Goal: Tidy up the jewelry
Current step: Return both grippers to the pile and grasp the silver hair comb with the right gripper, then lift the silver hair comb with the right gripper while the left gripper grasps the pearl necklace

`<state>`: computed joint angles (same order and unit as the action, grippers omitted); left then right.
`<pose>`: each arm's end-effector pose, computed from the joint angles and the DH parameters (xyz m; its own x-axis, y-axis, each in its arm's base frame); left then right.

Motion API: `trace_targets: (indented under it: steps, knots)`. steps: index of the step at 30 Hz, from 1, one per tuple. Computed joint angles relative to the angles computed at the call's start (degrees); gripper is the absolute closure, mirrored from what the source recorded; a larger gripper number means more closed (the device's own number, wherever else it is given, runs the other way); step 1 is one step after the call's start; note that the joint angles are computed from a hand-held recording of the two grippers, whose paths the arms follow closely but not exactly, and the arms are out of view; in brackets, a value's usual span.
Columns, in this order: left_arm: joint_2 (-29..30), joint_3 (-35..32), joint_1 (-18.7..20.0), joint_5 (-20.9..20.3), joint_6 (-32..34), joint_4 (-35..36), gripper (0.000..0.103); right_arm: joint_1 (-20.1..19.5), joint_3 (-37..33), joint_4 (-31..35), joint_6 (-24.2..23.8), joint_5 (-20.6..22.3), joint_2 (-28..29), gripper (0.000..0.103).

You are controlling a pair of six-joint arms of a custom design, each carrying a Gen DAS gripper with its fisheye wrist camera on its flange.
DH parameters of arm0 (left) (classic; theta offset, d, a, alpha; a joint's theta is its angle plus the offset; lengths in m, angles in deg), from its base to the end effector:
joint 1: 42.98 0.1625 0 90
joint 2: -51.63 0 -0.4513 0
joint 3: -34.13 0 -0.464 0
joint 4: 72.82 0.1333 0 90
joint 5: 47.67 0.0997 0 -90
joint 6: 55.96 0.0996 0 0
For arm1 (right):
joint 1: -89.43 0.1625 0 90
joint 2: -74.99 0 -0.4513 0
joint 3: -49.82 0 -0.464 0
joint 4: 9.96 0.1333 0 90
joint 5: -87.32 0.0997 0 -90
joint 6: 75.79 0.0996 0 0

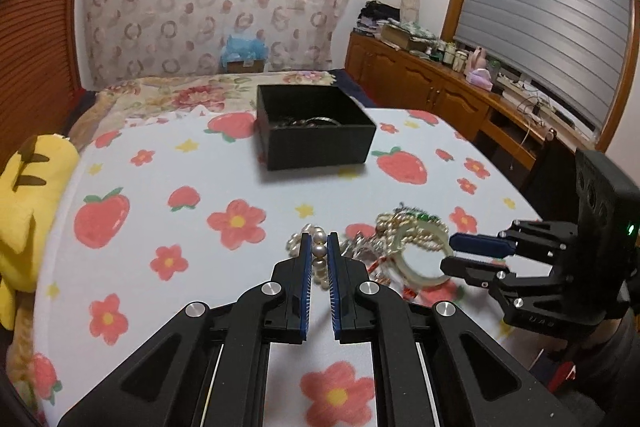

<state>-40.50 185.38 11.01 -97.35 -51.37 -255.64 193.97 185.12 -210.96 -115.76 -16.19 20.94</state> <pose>-0.0437 -0.3965 0.2074 -0.7860 0.2112 -0.5810 0.5538 0.6582 -0.5100 0.2245 -0.4275 0.0346 -0.6036 -0.6409 0.4742 -0.7903 0.5593 -0.2500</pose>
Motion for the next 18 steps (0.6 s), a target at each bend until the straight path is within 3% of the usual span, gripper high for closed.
trace_targets:
  steps: [2, 6, 18]
  knots:
    - [-0.45, 0.43, 0.54, 0.08, -0.05, 0.17, 0.096, 0.62, -0.71, 0.93, 0.18, -0.14, 0.86, 0.074]
    - [-0.99, 0.76, 2.21, -0.30, -0.11, 0.80, 0.096, 1.33, -1.75, 2.05, 0.40, 0.26, 2.37, 0.056]
    - [0.50, 0.96, 4.24, -1.48, 0.33, -0.75, 0.096, 5.23, -7.07, 3.55, -2.73, -6.73, 8.76, 0.056]
